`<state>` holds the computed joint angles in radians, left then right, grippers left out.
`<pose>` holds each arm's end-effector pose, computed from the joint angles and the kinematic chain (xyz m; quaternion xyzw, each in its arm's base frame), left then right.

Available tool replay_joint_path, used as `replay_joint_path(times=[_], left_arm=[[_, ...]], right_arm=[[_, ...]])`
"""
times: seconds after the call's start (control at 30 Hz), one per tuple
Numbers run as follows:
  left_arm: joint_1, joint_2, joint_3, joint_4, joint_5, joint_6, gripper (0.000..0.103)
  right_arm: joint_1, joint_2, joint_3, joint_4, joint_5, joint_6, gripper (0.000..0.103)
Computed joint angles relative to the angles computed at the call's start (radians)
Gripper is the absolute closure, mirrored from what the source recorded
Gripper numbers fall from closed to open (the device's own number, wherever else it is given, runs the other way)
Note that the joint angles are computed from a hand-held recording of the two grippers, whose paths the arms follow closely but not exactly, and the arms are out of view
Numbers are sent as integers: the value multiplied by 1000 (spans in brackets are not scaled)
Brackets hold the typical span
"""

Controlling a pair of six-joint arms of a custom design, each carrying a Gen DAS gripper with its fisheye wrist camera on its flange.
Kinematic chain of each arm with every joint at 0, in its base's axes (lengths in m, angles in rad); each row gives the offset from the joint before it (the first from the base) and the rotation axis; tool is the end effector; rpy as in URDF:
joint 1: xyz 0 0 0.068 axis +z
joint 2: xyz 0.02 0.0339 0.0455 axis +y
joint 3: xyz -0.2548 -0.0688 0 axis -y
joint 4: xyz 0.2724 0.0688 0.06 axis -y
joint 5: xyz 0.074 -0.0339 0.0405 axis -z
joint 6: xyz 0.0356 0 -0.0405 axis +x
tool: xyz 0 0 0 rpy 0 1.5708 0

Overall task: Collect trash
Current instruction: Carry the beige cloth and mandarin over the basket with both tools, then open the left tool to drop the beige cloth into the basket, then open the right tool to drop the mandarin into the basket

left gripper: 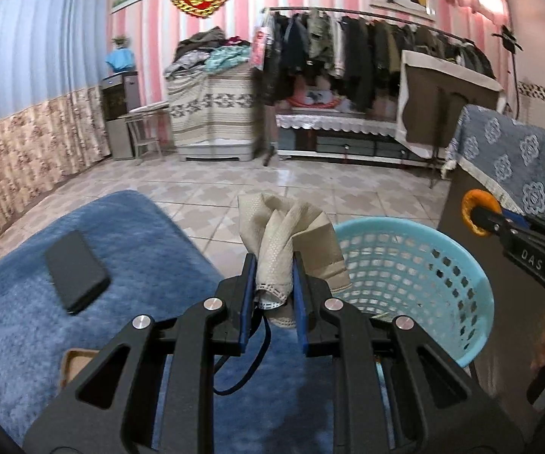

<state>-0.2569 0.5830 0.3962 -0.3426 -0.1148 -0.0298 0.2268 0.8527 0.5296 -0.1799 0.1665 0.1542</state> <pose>0.1756 -0.0419 0.2069 0.0698 0.8637 -0.0217 0.4987 0.2209 0.0449 0.2232 0.0112 0.8588 0.0257 0.5115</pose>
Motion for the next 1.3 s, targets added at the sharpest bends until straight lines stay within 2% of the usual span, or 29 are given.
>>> replay_joint_path(times=[0.27, 0.4, 0.43, 0.5, 0.6, 0.8, 1.0, 1.27, 1.3], left_arm=[[-217, 230, 37, 168, -119, -52, 84], [-251, 329, 66, 216, -120, -66, 75], [-256, 338, 70, 219, -125, -64, 71], [-259, 347, 78, 209, -126, -61, 46], [-263, 314, 67, 202, -149, -50, 32], [-209, 201, 46, 157, -169, -52, 13], [-56, 69, 34, 95, -155, -51, 6], [151, -74, 35, -32, -76, -32, 6], [173, -93, 35, -50, -69, -25, 6]], right_arm=[[-133, 10, -22, 21, -91, 19, 82], [-182, 15, -30, 33, -129, 19, 82], [-190, 18, -32, 36, -136, 20, 82], [-205, 20, -37, 39, -149, 22, 82], [-216, 30, -37, 45, -163, 27, 82], [-193, 46, -34, 54, -155, 15, 82], [-113, 95, -17, 70, -105, 15, 82], [3, 175, 8, 110, -37, 15, 80], [19, 180, 6, 118, -16, 16, 76]])
